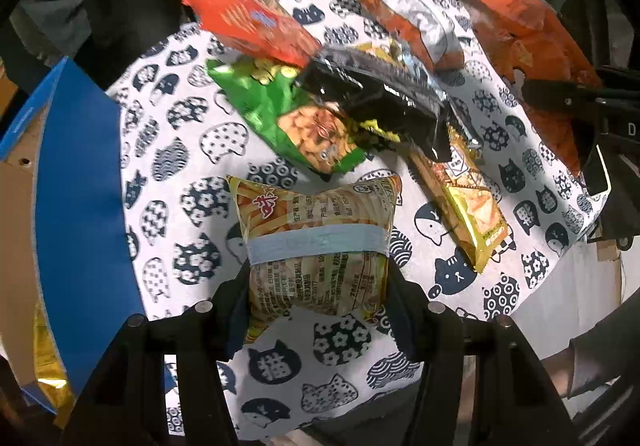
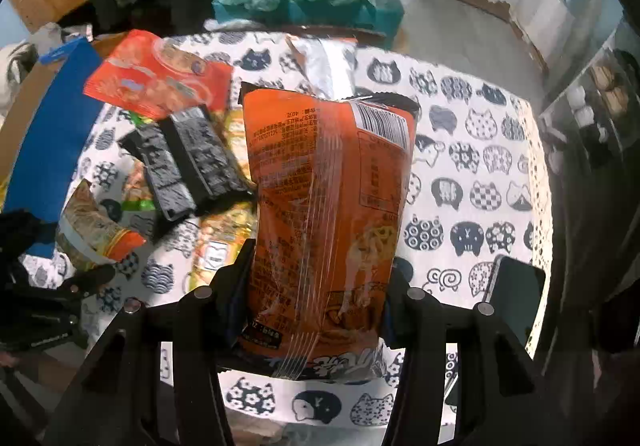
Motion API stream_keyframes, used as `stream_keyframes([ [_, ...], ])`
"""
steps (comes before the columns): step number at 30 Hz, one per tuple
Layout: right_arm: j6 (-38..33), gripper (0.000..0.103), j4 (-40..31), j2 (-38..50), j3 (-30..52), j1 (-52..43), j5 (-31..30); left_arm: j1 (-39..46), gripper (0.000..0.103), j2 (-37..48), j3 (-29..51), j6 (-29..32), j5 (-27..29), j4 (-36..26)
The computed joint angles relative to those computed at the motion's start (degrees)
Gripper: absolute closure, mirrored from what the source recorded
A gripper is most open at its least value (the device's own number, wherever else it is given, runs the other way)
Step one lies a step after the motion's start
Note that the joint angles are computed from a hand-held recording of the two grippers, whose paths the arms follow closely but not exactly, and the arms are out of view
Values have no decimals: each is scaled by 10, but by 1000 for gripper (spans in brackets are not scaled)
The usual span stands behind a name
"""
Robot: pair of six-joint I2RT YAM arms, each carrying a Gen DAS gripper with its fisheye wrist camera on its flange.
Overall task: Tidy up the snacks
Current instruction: 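Grasp the yellow-and-white striped bag with the left tool while the right tool grasps the orange bag, then carry the striped bag and orange bag with both tools over the box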
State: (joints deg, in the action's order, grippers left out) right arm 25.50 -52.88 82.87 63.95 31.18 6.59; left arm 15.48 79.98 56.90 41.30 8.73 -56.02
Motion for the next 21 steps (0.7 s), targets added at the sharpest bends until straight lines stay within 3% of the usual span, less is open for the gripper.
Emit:
stream_keyframes([
  [21,11,53,-4,43,134,87,17,84,44,-36,69,37,73,-32],
])
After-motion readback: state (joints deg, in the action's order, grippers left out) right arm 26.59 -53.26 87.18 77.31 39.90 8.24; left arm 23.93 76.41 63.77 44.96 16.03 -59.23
